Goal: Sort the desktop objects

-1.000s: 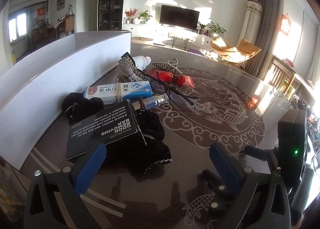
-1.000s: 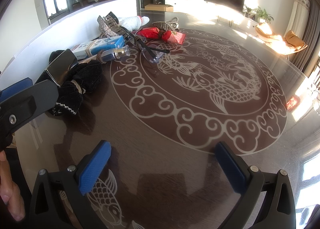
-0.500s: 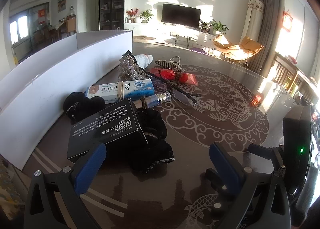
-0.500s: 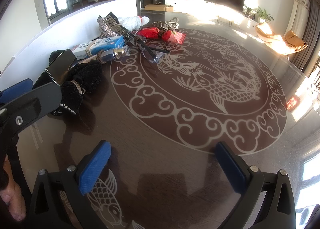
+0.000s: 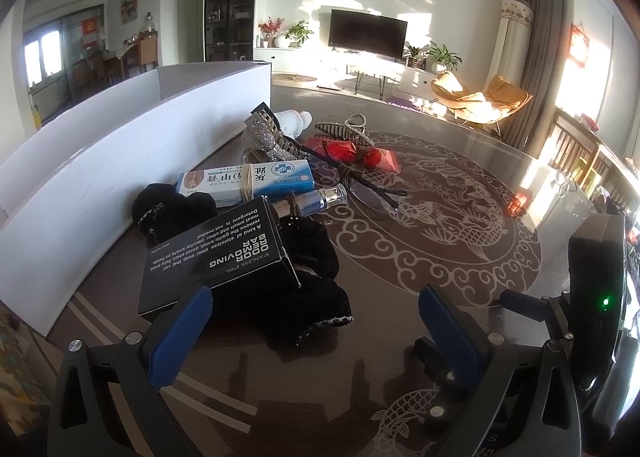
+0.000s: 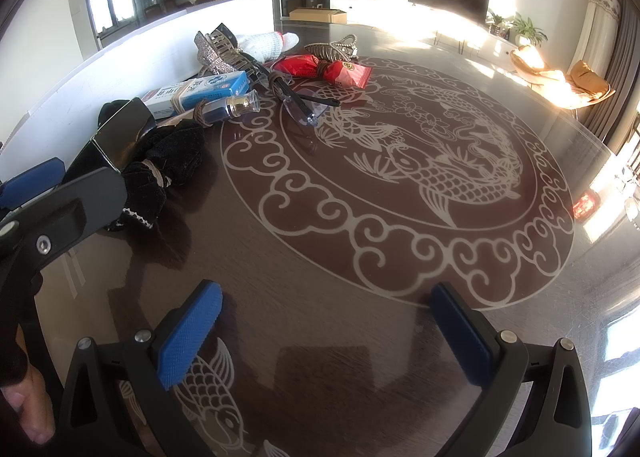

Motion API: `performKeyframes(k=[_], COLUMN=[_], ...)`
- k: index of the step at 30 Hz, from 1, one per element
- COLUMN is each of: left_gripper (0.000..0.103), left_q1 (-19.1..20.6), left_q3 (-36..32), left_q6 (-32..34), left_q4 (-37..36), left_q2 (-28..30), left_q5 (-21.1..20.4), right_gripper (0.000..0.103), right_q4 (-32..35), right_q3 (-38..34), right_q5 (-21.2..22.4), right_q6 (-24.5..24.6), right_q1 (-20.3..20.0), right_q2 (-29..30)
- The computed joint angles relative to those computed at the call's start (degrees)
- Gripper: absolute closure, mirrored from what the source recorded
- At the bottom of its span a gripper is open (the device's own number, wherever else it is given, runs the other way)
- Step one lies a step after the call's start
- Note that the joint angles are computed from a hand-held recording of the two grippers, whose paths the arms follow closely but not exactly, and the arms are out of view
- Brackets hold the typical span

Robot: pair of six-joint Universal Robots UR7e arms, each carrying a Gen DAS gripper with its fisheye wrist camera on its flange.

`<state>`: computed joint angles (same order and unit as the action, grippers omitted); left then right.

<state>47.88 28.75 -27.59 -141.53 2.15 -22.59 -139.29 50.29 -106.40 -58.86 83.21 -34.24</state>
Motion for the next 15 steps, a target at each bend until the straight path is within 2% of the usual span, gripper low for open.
performKeyframes(k=[11, 15], left_gripper=[0.000, 0.000], left_q1=[0.0, 0.0], left_q3=[3.4, 8.3], left_q6=[-0.9, -3.7], left_q4=[-3.7, -4.3], left_q2=[-1.7, -4.6], left_q5=[0.9, 1.9], right_gripper=[0.000, 0.000], right_q4=[0.0, 0.0], right_q3=[0.0, 0.0], right_q5=[0.0, 0.0], right_q6=[0.0, 0.0], right_q1=[0.0, 0.0], right_q2=[0.0, 0.0])
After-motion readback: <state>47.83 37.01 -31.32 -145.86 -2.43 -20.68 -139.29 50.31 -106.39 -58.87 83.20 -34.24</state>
